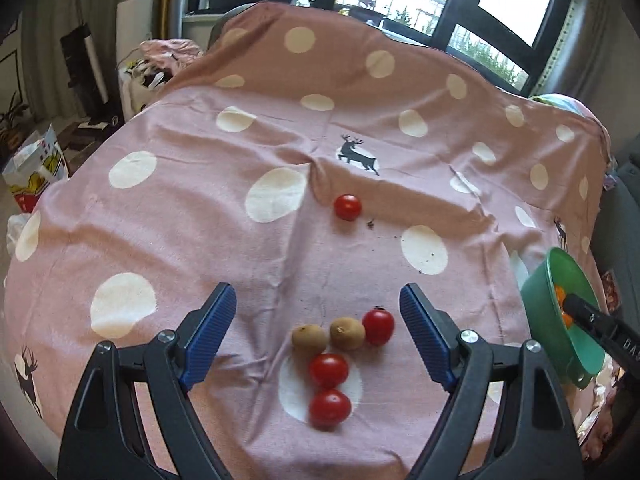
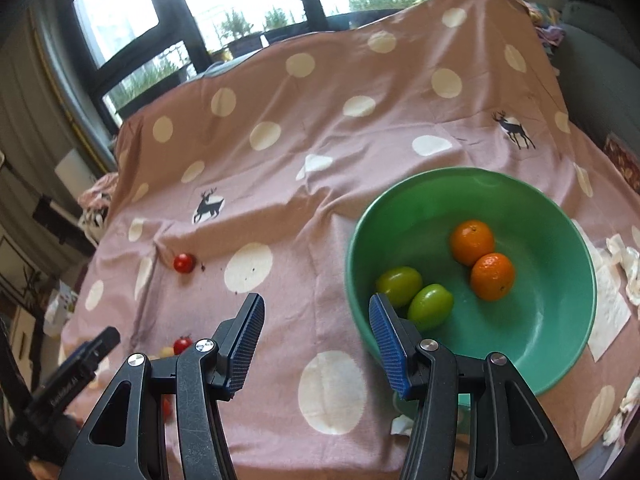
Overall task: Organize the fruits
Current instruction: 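Move the right gripper back over the red cherry tomatoes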
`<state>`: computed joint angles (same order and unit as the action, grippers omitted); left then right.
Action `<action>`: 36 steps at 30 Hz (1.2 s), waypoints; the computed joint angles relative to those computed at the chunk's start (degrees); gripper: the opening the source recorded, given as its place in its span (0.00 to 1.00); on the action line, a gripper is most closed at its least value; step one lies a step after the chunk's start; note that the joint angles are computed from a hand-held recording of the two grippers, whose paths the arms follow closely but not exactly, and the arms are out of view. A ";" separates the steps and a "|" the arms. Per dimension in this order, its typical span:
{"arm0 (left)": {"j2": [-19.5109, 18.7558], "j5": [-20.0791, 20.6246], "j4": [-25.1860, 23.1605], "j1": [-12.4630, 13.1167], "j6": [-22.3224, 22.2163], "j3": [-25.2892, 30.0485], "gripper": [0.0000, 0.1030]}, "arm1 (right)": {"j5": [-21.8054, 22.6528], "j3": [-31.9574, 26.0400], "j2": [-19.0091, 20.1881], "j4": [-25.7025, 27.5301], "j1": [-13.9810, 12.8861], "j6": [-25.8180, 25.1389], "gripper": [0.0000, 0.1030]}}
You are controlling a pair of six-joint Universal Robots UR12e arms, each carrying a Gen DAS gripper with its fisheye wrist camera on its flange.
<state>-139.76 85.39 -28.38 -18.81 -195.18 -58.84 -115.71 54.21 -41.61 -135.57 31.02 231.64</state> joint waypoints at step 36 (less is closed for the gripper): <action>-1.43 -5.33 -19.00 0.20 1.17 3.57 0.41 | 29.47 -23.78 16.10 6.98 -2.07 -5.95 0.31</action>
